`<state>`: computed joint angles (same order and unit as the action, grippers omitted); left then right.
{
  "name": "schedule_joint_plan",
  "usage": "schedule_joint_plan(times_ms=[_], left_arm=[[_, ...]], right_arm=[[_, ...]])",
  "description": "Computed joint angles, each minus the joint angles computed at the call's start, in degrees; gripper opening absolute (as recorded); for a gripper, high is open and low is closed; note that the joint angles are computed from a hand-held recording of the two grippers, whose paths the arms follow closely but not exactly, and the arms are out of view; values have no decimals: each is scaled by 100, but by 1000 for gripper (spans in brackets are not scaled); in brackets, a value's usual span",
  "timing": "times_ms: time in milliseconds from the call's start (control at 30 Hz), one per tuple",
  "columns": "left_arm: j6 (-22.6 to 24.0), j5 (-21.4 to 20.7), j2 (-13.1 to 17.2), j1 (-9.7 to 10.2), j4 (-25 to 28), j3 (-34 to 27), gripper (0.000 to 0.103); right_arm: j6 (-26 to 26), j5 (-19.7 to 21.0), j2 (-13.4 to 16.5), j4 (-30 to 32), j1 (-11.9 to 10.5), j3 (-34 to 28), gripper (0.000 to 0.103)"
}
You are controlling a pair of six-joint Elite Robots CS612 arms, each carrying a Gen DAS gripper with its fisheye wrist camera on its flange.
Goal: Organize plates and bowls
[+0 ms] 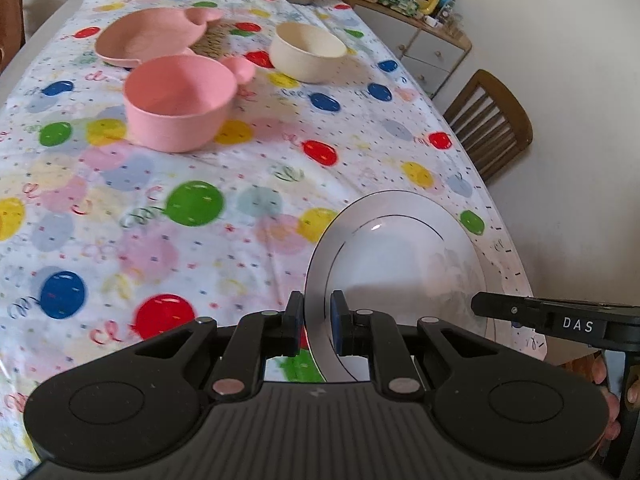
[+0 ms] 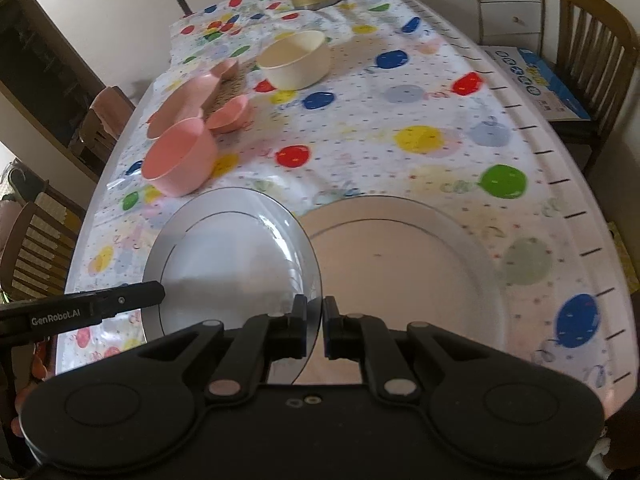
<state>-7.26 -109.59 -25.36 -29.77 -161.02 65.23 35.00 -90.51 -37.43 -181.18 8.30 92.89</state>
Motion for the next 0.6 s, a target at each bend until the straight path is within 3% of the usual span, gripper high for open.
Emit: schedule_joint_plan(times_ms=[600], left_arm=[[-227,421,69,-376,229,-27,13]], right_arm=[[-367,509,-101,-194,-442,544,6]])
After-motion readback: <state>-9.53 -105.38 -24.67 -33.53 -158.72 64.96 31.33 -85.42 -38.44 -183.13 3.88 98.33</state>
